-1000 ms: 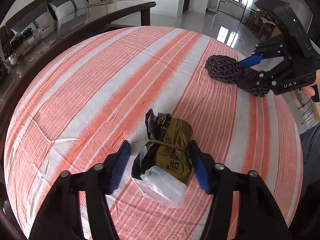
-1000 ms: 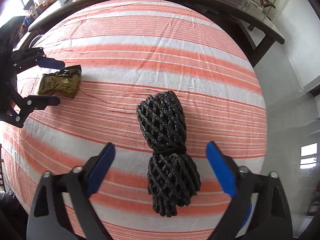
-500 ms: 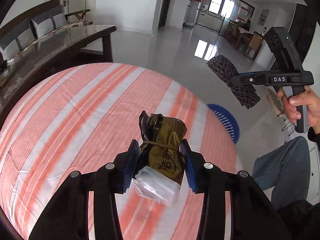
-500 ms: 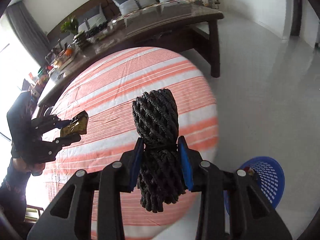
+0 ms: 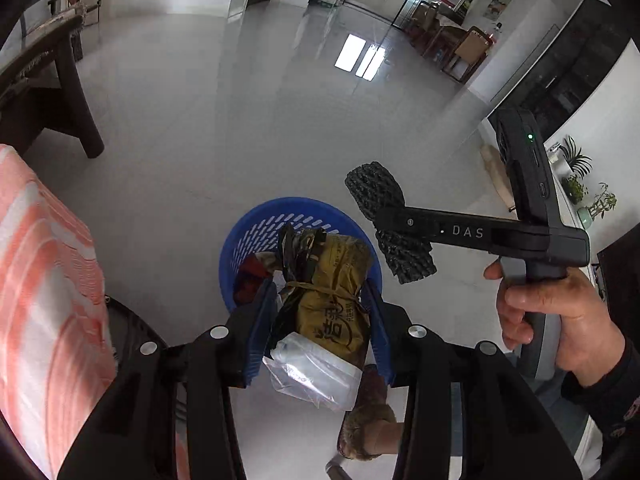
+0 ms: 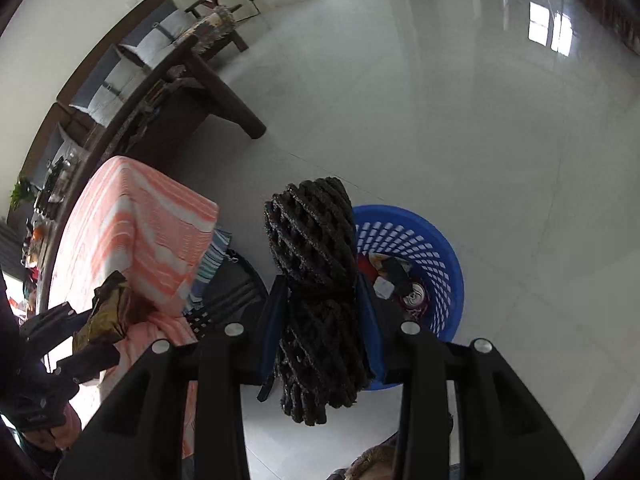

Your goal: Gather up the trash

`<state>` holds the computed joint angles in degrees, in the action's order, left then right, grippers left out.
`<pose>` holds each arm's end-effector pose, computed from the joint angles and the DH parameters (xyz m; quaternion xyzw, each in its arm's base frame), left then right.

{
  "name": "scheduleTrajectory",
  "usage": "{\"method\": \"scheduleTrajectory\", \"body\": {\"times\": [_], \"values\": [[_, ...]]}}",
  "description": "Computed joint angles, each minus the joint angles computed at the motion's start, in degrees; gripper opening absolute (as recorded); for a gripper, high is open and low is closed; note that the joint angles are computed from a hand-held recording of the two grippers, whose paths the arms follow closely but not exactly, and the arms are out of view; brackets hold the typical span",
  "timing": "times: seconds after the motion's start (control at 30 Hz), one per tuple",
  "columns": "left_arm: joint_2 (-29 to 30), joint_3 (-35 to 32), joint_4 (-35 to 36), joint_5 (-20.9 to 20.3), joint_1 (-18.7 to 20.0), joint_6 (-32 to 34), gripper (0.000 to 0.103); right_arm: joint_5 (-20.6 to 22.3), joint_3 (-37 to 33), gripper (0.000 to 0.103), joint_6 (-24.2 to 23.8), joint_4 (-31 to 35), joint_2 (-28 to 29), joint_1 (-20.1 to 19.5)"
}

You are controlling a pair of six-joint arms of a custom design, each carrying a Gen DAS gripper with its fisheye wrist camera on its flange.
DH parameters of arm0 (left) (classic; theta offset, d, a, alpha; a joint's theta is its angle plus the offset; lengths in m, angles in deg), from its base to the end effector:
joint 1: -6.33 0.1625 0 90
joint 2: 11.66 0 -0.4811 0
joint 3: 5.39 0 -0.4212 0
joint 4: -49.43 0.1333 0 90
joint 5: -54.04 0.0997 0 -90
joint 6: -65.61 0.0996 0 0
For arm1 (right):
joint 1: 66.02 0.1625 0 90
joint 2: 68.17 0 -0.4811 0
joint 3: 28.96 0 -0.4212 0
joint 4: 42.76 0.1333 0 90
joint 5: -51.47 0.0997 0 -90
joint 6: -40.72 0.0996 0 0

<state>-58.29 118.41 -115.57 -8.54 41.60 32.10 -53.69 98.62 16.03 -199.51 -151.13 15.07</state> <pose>-0.3212 -0.4467 0.0094 0.1833 0.9539 -0.1518 0.1829 0.0305 -0.4981 0.2926 0.1085 -0.9671 0.1447 0.1789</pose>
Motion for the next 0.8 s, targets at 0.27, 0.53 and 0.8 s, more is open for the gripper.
{"method": "scheduleTrajectory", "body": {"times": [0.27,0.53,0.8], "values": [[11.53,-8.36,-0.91,1.25,5.46,2.43,0.068,3.32,-2.53,0.037,2.79,-3.3,7.37,-8.01],[11.67,-6.51,-5.11,6.04,3.68,1.97,0.084,6.51,-2.57,0.085,3.23,-8.08,8.29,-11.42],[3.67,2.49,-4.66,21.4,-11.22,-5.14,0.098,4.67,3.59,0.098,-1.5,-14.9,-1.07,-6.57]]}}
